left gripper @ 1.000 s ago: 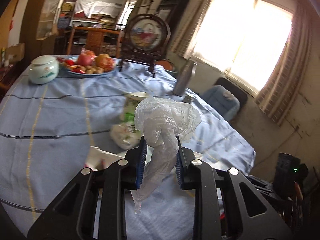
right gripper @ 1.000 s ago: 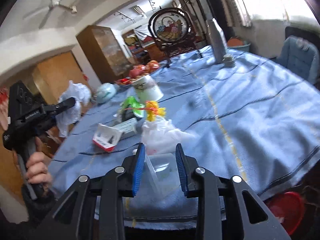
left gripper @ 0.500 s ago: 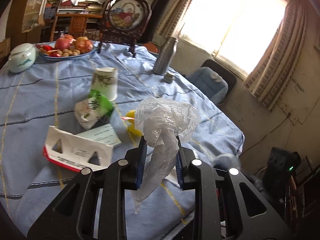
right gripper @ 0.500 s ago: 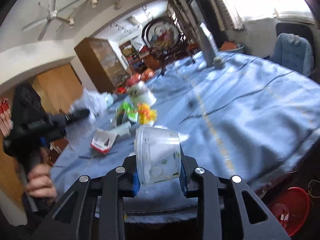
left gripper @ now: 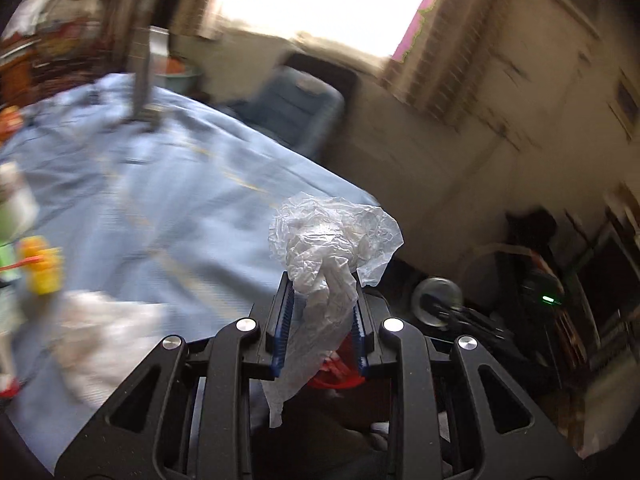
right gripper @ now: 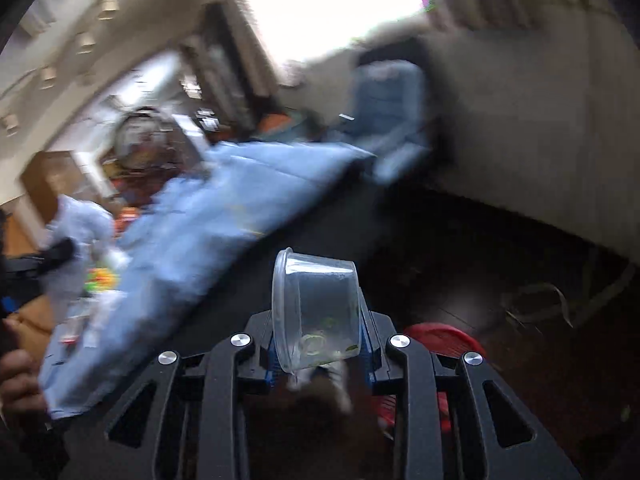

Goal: Collect trash
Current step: 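Lift the plastic bag and clear container and carry them toward the wastebasket, then open the left tool over the red wastebasket while the right tool opens to drop the container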

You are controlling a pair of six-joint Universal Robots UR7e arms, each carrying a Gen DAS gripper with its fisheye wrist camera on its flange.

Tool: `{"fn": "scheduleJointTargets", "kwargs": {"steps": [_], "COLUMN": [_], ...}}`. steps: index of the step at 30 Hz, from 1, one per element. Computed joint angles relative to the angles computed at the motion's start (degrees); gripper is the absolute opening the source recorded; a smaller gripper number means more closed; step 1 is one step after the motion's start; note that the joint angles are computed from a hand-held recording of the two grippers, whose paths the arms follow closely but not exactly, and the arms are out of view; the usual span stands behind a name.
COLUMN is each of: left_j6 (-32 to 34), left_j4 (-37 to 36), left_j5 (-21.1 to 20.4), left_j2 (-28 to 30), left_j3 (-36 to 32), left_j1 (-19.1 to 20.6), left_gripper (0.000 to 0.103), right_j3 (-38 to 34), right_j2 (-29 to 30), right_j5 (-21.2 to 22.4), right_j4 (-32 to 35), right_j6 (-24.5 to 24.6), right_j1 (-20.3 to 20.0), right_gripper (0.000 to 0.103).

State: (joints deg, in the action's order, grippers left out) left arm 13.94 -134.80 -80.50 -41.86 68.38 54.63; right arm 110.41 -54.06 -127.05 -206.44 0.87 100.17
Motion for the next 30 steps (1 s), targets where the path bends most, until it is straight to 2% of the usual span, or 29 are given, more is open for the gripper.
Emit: {"fn": "scheduleJointTargets", "kwargs": {"steps": [2,6,10,13,15,17,22,26,30], "left_j6": [0.6,0.9,1.4,0.5,-1.4,-3.4,-6.2,-5.1,-2.3], "left_j4": [2.3,6.4,10.4,12.0,13.9,14.9,18.5,16.1,10.0], "left_j5": [-1.1,-2.2,-1.3,1.7,3.0,4.0,2.0,2.7,5.6], "left_j2": [3.0,8.5,15.3,20.7,24.1,26.0,26.7,24.2,20.3], "left_j3": [-1.3,-3.6,-7.7,-12.0,-15.6,-17.7,-19.6,-15.7,-8.9], "left_j1": [-1.1,-2.4,-3.0,-3.0,-2.4,-1.9,0.0,-0.1,-1.3], "left_gripper": [0.027,0.027,0.03,0.045,0.062,0.074,0.08,0.081,0.084], "right_j3": [0.3,3.5,4.7,5.6,6.5,6.6,6.4,5.8,3.9], "right_j2": [0.1,-1.1,-1.7,-2.2,-2.7,-2.5,-2.4,-1.7,0.3], "right_j5": [-2.2,2.3,2.3,1.9,2.5,3.4,5.4,6.3,7.0], "right_j4": [1.9,2.8,0.4,-1.2,-1.7,-1.8,0.1,3.2,7.6], "right_j6": [1.8,7.9,8.1,8.3,8.8,9.1,9.9,9.8,9.9], "right_j1": [-2.4,-7.9,-9.9,-10.9,-11.7,-12.8,-14.3,-15.1,-15.3], "right_gripper": [0.031,0.031,0.031,0.031,0.031,0.031,0.031,0.031,0.031]}}
